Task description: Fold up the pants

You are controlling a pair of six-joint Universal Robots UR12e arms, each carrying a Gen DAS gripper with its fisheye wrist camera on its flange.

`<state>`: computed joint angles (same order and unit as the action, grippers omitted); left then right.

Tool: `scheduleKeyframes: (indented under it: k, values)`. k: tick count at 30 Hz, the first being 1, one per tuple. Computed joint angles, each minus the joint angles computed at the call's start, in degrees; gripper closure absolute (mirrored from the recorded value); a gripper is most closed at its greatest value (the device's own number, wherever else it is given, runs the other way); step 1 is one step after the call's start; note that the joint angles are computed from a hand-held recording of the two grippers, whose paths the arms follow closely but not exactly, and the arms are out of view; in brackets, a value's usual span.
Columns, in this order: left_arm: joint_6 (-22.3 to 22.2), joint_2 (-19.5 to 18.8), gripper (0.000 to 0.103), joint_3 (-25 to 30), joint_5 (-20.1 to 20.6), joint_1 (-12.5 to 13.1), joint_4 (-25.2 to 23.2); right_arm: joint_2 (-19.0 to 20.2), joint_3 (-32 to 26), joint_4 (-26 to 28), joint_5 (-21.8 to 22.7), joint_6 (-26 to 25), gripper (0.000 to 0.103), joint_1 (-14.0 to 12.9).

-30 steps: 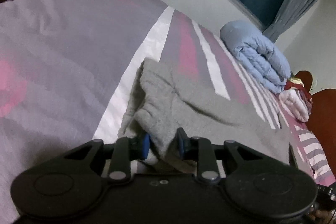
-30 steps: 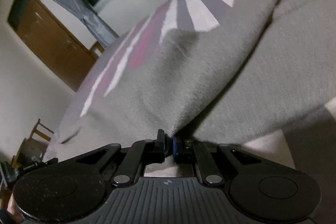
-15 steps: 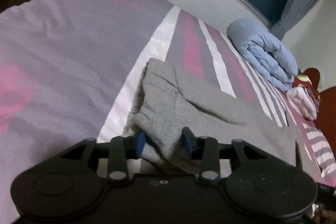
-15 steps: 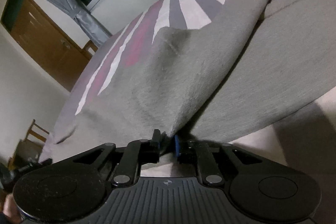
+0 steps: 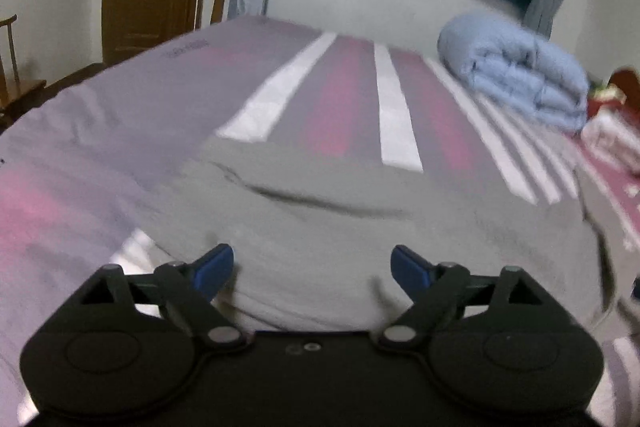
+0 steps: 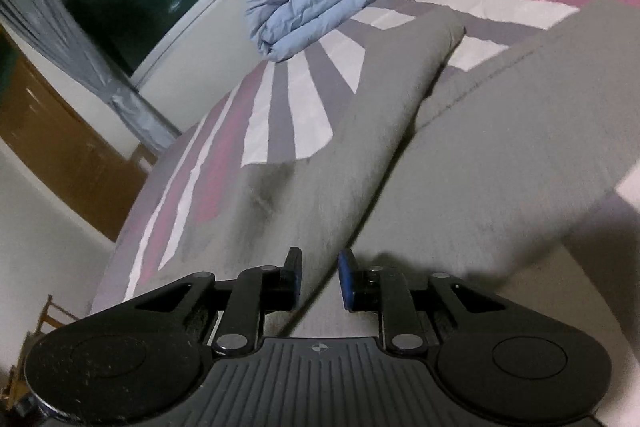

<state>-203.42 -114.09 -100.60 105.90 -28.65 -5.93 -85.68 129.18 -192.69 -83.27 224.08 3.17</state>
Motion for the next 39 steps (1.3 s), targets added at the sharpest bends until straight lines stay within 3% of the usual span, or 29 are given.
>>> scheduleKeyframes:
  k: [2, 3, 5, 11, 13, 16, 17, 18, 19, 21, 24, 26, 27, 28, 30, 32, 35, 39]
  values:
    - [-0.6, -1.5, 0.026, 1.7, 3.8, -1.7, -3.2, 0.4, -1.2, 1.5, -0.2, -1.3, 0.077, 0.2]
    - [-1.0, -2.1, 0.026, 2.2, 5.3, -2.2, -4.5, 0.5, -1.8, 2.7, -0.5, -2.2, 0.062, 0.3]
    - [-2.1, -3.3, 0.024, 2.9, 7.8, -3.2, -5.8, 0.9, -3.0, 4.8, -2.6, -4.3, 0.043, 0.8]
    - [-2.0, -4.8, 0.023, 0.7, 11.6, -4.1, 1.9, 3.1, -7.0, 8.5, -9.3, -12.4, 0.044, 3.1]
    - [-1.4, -5.1, 0.022, 0.5, 12.5, -4.4, 3.2, 4.2, -9.6, 14.1, -14.1, -15.3, 0.044, 4.5]
    - [-1.2, -5.2, 0.022, 0.7, 12.4, -4.4, 3.3, 5.7, -11.9, 19.2, -16.5, -17.7, 0.044, 5.2]
    - [-1.1, -5.2, 0.022, 0.5, 12.2, -4.4, 3.7, 6.2, -12.2, 19.8, -17.7, -19.0, 0.052, 5.5]
    - [-1.1, -5.1, 0.022, 0.3, 12.0, -4.4, 4.2, 6.4, -11.9, 19.3, -17.9, -19.9, 0.088, 5.4]
    - [-1.0, -5.0, 0.022, 0.0, 11.6, -4.3, 4.6, 6.2, -11.3, 18.9, -17.1, -19.5, 0.091, 5.0]
    - [-0.9, -4.9, 0.022, -0.5, 10.8, -4.0, 5.8, 4.8, -8.4, 14.1, -15.7, -17.1, 0.091, 4.2]
    - [-0.6, -5.0, 0.022, -0.7, 10.8, -4.0, 7.0, 1.9, -3.4, 7.2, -16.8, -17.5, 0.092, 4.4]
    - [-0.5, -5.0, 0.022, -0.7, 11.0, -4.1, 7.1, 0.1, -0.5, 4.6, -16.6, -16.4, 0.092, 4.7]
    - [-0.4, -5.0, 0.022, -0.8, 11.1, -4.1, 7.1, -0.5, 0.9, 3.8, -16.6, -14.8, 0.100, 4.7]
    - [-0.4, -5.0, 0.022, -0.8, 11.0, -4.0, 7.1, -0.9, 1.7, 4.6, -16.8, -12.8, 0.100, 4.6]
    - [-0.3, -5.0, 0.022, -0.8, 11.1, -4.0, 7.2, -0.8, 3.3, 5.6, -13.3, -8.6, 0.100, 2.6]
    - [-0.6, -5.0, 0.022, -0.8, 11.1, -4.0, 7.2, -0.9, 4.6, 2.0, -10.1, -6.3, 0.100, 0.9]
    - [-1.1, -5.1, 0.022, -1.1, 10.8, -4.0, 8.2, -1.5, 4.6, -2.5, -11.9, -10.3, 0.100, 1.4]
    - [-1.9, -5.3, 0.016, -0.6, 13.4, -4.5, 7.3, -0.6, 1.0, 1.0, -14.7, -18.1, 0.094, 2.1]
